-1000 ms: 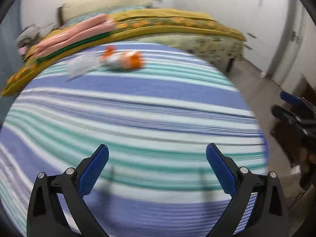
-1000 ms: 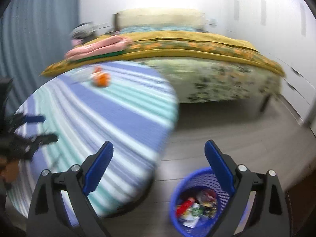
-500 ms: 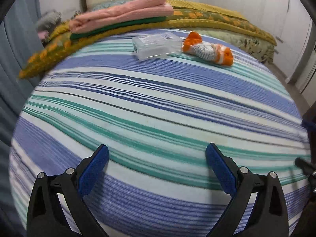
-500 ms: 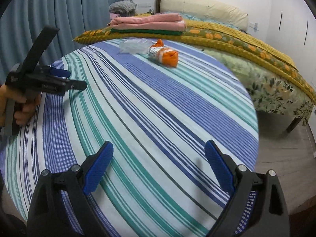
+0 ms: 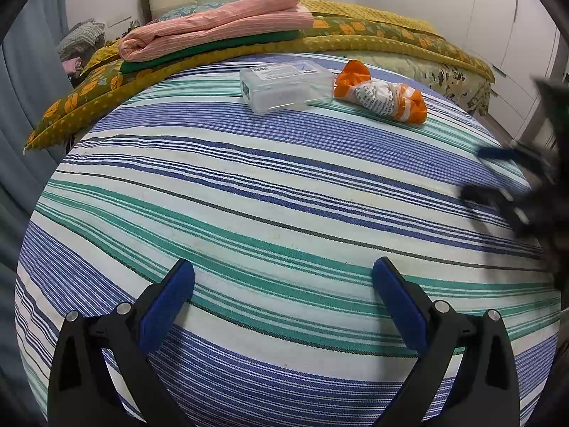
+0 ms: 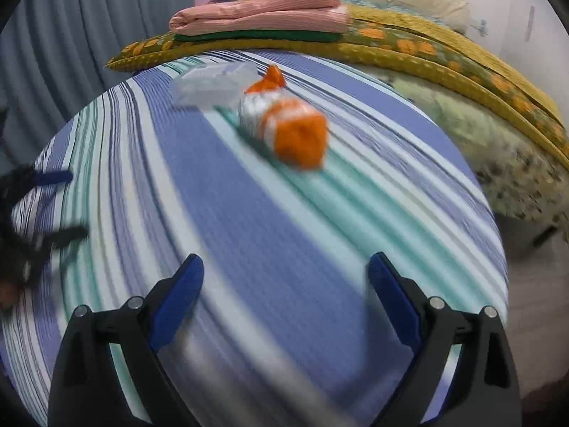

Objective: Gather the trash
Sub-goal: 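Move both tools back over the bed toward the plastic box and packet, then grasp the clear plastic box with the left tool while the right tool grasps the orange packet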

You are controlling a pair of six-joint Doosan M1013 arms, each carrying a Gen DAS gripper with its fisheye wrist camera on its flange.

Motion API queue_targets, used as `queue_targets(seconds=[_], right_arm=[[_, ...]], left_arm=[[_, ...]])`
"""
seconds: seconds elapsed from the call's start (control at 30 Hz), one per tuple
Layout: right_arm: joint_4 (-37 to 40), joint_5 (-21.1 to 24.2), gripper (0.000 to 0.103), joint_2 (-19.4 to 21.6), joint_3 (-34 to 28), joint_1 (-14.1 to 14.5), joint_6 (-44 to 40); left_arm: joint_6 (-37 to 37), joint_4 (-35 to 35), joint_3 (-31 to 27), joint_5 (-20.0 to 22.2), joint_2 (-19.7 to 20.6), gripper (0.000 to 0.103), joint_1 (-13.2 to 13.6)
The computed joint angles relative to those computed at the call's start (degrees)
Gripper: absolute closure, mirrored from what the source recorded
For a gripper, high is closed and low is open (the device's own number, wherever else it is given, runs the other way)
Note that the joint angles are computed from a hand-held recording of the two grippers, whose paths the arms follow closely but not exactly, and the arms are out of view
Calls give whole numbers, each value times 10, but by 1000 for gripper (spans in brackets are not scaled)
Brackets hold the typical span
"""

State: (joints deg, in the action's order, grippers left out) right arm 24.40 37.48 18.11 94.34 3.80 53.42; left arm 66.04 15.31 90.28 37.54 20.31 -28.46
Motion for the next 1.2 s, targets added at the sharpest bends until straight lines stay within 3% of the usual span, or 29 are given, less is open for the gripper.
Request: queue_targets(seconds=[0.27, 0.3, 0.37, 0.43, 0.67, 0.9, 1.0, 1.2], right_arm=[[-24, 32, 13, 71, -105, 21, 33], [-25, 34, 16, 74, -110, 22, 37], [-14, 32, 42, 74, -112, 22, 35], [-1, 39, 48, 69, -107, 17, 37], [-30, 0, 48, -4, -9, 5, 82], [-69, -49, 47, -76, 91, 19, 140], [-83, -72, 26, -81, 104, 26, 161], [-85, -69, 20, -76, 99, 28, 171]], left_arm=[[0, -1, 0, 0, -1, 4, 0], [0, -1, 0, 0, -1, 4, 0], [0, 0, 1, 0, -1, 4, -1], [0, 0, 1, 0, -1, 4, 0], [0, -1, 0, 0, -1, 4, 0], [21, -12, -2, 4, 0, 4, 1], [114, -70, -22, 25, 10, 4, 13], [179, -81, -83, 45, 50, 4, 36]])
